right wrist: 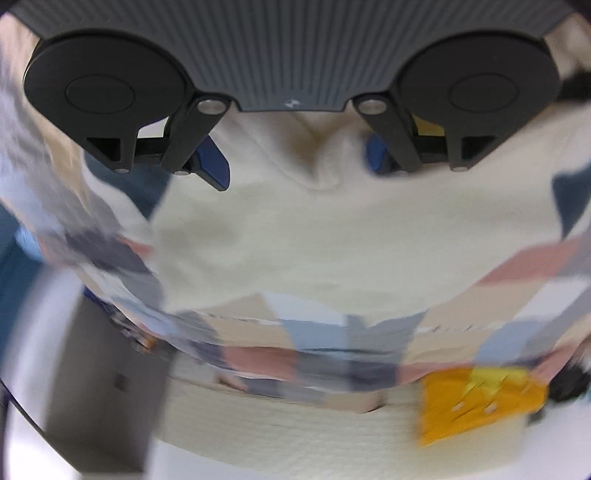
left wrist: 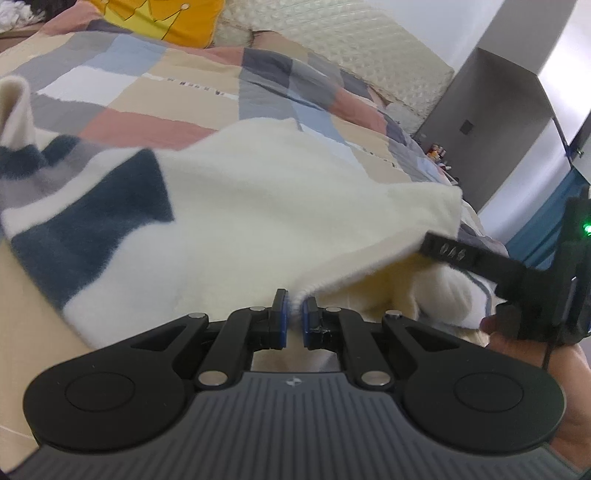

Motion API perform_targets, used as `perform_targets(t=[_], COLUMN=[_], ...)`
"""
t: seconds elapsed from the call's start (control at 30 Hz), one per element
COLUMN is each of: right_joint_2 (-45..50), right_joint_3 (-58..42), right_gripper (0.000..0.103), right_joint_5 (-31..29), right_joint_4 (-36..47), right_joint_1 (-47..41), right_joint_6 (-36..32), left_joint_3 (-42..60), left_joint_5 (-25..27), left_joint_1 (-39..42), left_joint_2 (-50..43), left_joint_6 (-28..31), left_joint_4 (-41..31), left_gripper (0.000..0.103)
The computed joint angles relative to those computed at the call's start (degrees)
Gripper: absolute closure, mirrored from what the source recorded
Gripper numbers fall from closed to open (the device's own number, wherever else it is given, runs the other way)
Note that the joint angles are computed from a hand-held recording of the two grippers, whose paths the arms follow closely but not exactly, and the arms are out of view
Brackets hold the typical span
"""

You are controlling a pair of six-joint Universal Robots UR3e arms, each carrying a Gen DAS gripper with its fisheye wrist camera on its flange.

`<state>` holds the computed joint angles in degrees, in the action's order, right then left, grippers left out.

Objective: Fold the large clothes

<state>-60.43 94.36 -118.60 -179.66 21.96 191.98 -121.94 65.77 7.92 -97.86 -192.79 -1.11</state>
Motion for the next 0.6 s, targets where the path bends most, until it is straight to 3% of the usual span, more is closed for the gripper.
perform_targets(t=[0.07, 0.17, 0.23, 0.27, 0.43, 0.6], right_joint_2=[-1.3, -1.2, -1.1, -0.7, -1.1, -0.8], right_joint_3=[3.8, 7.0, 8.5, 8.0, 8.3, 8.4], right_gripper=[0.031, 0.047, 0.062, 0.070, 0.071, 0.071], right_joint_5=[0.0, -1.0, -0.1, -0.6, 0.8, -0.9], right_joint_4=[-6.3, -15.7, -20.9, -21.5, -21.7, -23.1], right_joint_1=[-0.2, 0.8, 1.1, 1.5, 0.3, 1.4], right_joint_6=[0.7, -1.4, -3.1, -3.8, -4.0, -3.0], left_joint_3=[-0.4, -0.9, -0.1, -0.3, 1.2, 6.2], left_joint_5=[-0.6, -3.5, -3.4, -3.6, -2.6, 7.6], left_joint_1=[-0.2, 0.4, -0.3, -0.5, -2.4, -8.0], left_joint_2=[0.0, 0.0, -0.2, -0.4, -2.5, -7.2], left_joint_6=[0.1, 0.7, 1.8, 2.3, 3.1, 0.8], left_joint_4=[1.1, 2.0, 0.5, 1.1, 2.2, 5.7], left_gripper=[0.094, 0.089, 0.065, 0.063, 0.041, 0.035])
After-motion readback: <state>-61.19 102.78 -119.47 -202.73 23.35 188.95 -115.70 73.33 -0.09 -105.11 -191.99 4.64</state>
